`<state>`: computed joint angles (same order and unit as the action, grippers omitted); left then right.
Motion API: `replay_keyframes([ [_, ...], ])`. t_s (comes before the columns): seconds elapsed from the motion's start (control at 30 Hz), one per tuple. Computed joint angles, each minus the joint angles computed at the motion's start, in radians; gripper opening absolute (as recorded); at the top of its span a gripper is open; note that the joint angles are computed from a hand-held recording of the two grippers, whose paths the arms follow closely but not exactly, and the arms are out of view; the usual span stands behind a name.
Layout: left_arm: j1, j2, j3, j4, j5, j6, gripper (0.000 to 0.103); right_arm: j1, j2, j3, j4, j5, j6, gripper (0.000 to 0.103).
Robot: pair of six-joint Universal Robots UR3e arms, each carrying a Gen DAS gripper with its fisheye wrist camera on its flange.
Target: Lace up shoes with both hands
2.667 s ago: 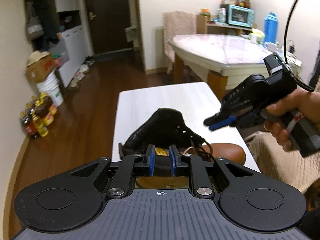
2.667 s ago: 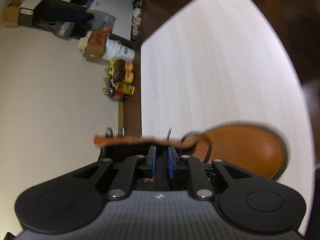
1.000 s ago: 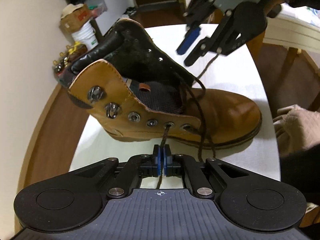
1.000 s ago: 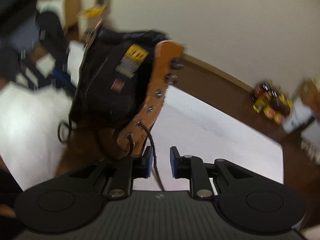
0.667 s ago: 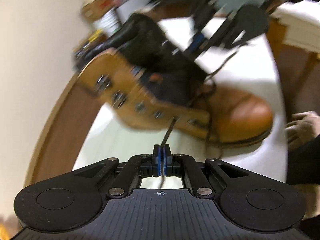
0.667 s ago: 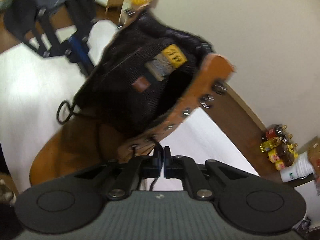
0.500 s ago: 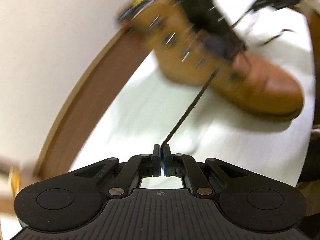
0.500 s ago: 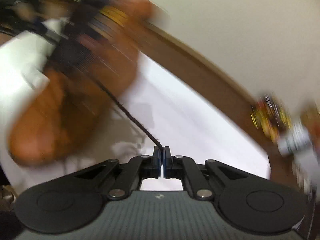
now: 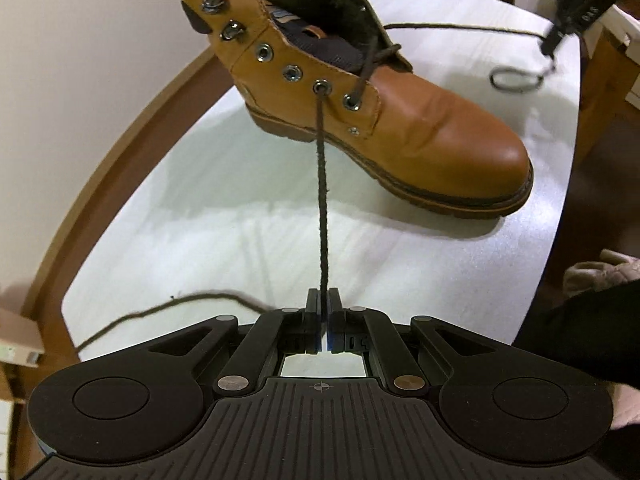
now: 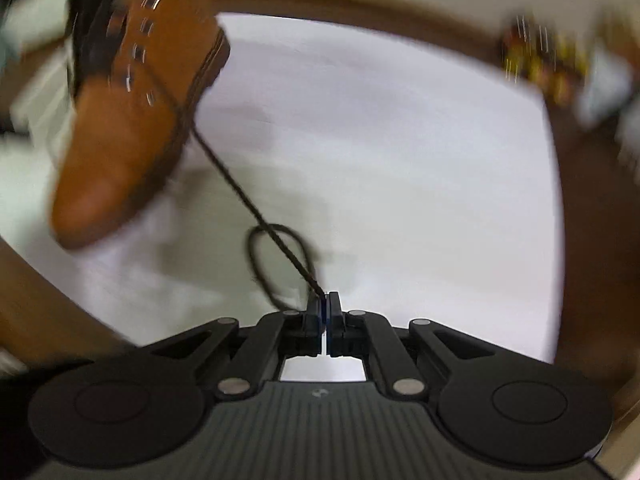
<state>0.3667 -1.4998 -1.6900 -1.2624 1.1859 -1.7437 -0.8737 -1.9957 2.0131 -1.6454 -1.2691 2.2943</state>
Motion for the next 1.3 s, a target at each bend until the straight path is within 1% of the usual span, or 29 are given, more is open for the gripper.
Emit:
replay_keyframes([
  [0.03, 0.001, -0.004, 0.006, -0.006, -0.006, 0.001, 0.002, -0.055, -0.021, -0.048, 0.204, 0.063, 0.007, 0.002],
  [0.07, 0.005, -0.006, 0.01, -0.016, -0.015, 0.007, 0.002, -0.083, -0.031, -0.079, 0.324, 0.115, 0.008, 0.002],
  [0.17, 0.015, -0.009, 0.017, -0.038, -0.042, 0.024, 0.003, -0.066, 0.047, -0.201, 0.609, 0.291, 0.042, 0.002],
  [0.2, 0.022, -0.012, 0.017, -0.039, -0.051, 0.024, 0.003, -0.056, 0.055, -0.201, 0.651, 0.344, 0.04, 0.002],
  [0.23, 0.03, -0.015, 0.018, -0.041, -0.061, 0.022, 0.003, -0.064, 0.07, -0.211, 0.77, 0.442, -0.014, 0.002],
  [0.27, 0.037, -0.018, 0.018, -0.042, -0.07, 0.021, 0.003, -0.062, 0.087, -0.211, 0.89, 0.572, -0.079, 0.002],
  [0.3, 0.042, -0.018, 0.017, -0.041, -0.075, 0.02, 0.003, -0.066, 0.087, -0.206, 0.925, 0.626, -0.102, 0.002],
  [0.33, 0.049, -0.015, 0.015, -0.043, -0.083, 0.021, 0.003, -0.063, 0.072, -0.182, 0.921, 0.722, -0.085, 0.002],
  [0.37, 0.055, -0.013, 0.013, -0.042, -0.089, 0.019, 0.003, -0.082, 0.033, -0.138, 0.874, 0.813, -0.032, 0.002],
  [0.4, 0.061, -0.012, 0.01, -0.039, -0.095, 0.017, 0.003, -0.112, -0.033, -0.074, 0.749, 0.86, 0.085, 0.002],
  [0.43, 0.066, -0.01, 0.007, -0.036, -0.1, 0.014, 0.003, -0.123, -0.065, -0.051, 0.7, 0.861, 0.134, 0.002],
  [0.47, 0.072, -0.009, 0.007, -0.037, -0.101, 0.008, 0.007, -0.157, -0.127, 0.005, 0.567, 0.862, 0.244, 0.002],
  [0.53, 0.082, -0.008, 0.01, -0.043, -0.099, -0.007, 0.008, -0.18, -0.206, 0.077, 0.346, 0.82, 0.43, 0.002],
  [0.57, 0.09, -0.007, 0.015, -0.058, -0.095, -0.018, 0.013, -0.157, -0.211, 0.084, 0.199, 0.739, 0.515, 0.002],
  [0.6, 0.096, -0.005, 0.014, -0.066, -0.094, -0.021, 0.02, -0.132, -0.203, 0.087, 0.116, 0.694, 0.553, 0.003],
  [0.63, 0.113, 0.009, 0.007, -0.081, -0.095, -0.023, 0.023, -0.097, -0.194, 0.086, 0.023, 0.62, 0.582, 0.003],
  [0.67, 0.126, 0.023, 0.0, -0.094, -0.098, -0.019, 0.025, -0.072, -0.176, 0.07, 0.004, 0.564, 0.567, 0.003],
  [0.73, 0.151, 0.048, -0.013, -0.117, -0.105, -0.004, 0.025, -0.046, -0.149, 0.052, 0.014, 0.507, 0.546, 0.009],
  [0.8, 0.185, 0.098, -0.032, -0.177, -0.137, 0.055, 0.025, -0.02, -0.127, 0.049, 0.002, 0.464, 0.546, 0.016],
  [0.87, 0.2, 0.119, -0.028, -0.247, -0.177, 0.118, 0.025, -0.008, -0.138, 0.043, 0.029, 0.407, 0.535, 0.017],
  [0.9, 0.189, 0.109, -0.004, -0.297, -0.185, 0.141, 0.025, -0.039, -0.18, 0.034, 0.094, 0.393, 0.499, 0.017],
  [0.93, 0.171, 0.093, 0.028, -0.35, -0.188, 0.16, 0.025, -0.03, -0.188, 0.042, 0.076, 0.369, 0.502, 0.017],
  [0.97, 0.145, 0.08, 0.027, -0.341, -0.19, 0.153, 0.025, -0.008, -0.197, 0.058, 0.029, 0.337, 0.53, 0.017],
  [1.03, 0.105, 0.069, 0.006, -0.297, -0.189, 0.133, 0.026, -0.032, -0.264, 0.076, 0.061, 0.322, 0.507, 0.017],
  [1.1, 0.043, 0.041, -0.073, -0.093, -0.168, 0.059, 0.026, -0.002, -0.259, 0.102, 0.0, 0.316, 0.552, 0.017],
  [1.13, 0.027, 0.019, -0.093, -0.017, -0.167, 0.039, 0.026, 0.026, -0.248, 0.103, -0.021, 0.323, 0.573, 0.017],
  [1.17, 0.019, -0.007, -0.098, 0.041, -0.172, 0.029, 0.026, 0.056, -0.225, 0.093, -0.016, 0.348, 0.556, 0.017],
  [1.23, 0.013, -0.048, -0.096, 0.108, -0.186, 0.038, 0.025, 0.088, -0.193, 0.045, 0.041, 0.369, 0.497, 0.017],
  [1.3, 0.01, -0.116, -0.062, 0.142, -0.217, 0.136, 0.025, 0.169, -0.14, 0.03, -0.009, 0.363, 0.517, 0.017],
])
